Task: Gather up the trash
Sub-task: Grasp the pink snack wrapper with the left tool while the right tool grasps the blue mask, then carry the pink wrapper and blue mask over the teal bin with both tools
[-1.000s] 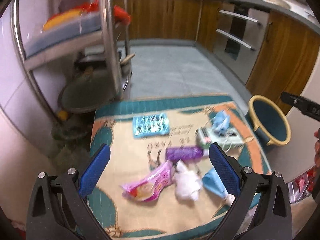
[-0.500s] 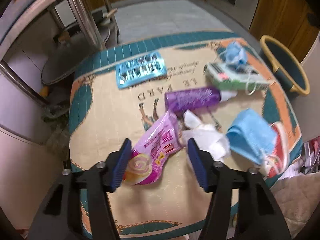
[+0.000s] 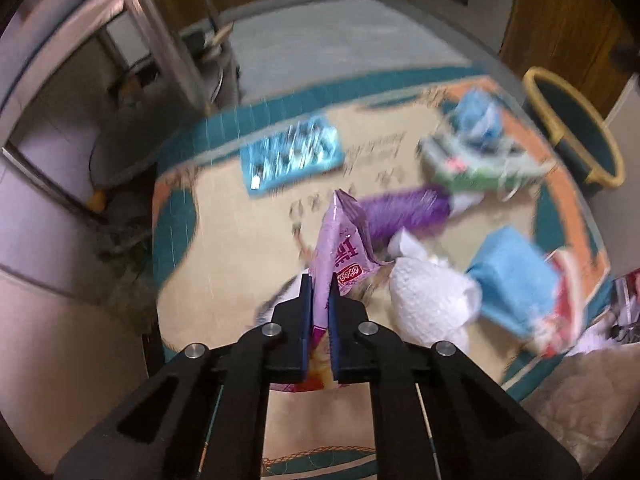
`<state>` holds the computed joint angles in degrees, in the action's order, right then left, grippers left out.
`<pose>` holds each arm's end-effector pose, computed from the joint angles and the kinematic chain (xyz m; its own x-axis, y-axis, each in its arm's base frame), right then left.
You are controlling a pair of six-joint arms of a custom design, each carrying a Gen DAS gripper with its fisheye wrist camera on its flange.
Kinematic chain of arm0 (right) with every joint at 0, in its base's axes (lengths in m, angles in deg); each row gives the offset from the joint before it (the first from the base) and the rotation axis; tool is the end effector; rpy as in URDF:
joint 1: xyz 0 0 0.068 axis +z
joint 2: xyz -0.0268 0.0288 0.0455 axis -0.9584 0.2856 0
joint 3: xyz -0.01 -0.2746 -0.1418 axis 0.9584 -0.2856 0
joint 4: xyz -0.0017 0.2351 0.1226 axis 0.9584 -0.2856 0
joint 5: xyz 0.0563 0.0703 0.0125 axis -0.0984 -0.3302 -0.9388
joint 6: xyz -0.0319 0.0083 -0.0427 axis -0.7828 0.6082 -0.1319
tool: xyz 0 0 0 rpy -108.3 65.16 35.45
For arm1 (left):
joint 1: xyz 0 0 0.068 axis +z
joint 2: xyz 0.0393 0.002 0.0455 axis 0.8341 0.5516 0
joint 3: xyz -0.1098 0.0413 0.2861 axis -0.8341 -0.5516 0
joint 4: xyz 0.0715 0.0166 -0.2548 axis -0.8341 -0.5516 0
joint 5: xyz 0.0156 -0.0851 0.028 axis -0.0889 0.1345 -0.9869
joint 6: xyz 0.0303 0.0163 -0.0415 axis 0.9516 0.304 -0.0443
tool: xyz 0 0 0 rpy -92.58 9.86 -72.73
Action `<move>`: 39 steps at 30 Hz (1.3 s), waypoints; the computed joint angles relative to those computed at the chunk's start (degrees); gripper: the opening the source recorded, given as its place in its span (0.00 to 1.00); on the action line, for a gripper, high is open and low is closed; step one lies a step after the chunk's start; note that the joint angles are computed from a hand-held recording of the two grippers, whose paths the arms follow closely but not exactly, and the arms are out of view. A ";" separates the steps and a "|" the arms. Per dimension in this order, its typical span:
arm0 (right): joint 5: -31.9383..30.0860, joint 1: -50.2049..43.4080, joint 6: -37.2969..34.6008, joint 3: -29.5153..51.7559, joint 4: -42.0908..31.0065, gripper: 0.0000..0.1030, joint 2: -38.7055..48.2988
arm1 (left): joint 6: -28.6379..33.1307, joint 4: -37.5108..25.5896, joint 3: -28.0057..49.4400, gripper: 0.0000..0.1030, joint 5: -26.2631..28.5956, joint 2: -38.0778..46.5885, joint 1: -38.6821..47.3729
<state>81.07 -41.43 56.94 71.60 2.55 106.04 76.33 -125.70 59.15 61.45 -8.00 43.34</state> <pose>0.2409 0.1405 0.2966 -0.7457 -0.1789 -0.6418 -0.2126 0.9768 -0.0253 0.1691 -0.0317 0.2075 -0.9109 -0.0074 -0.4125 -0.0596 0.9917 0.1138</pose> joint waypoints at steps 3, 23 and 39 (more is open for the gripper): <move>-0.36 -0.55 0.90 0.70 0.30 0.94 1.76 | 3.59 -4.20 7.01 0.06 -1.35 -2.35 -1.52; -9.19 -4.41 1.38 12.19 1.58 0.73 25.05 | 6.28 7.06 18.25 0.05 12.08 7.16 6.88; -18.05 -5.12 2.90 15.38 1.70 0.14 32.63 | 4.85 10.05 21.78 0.05 12.78 15.32 7.29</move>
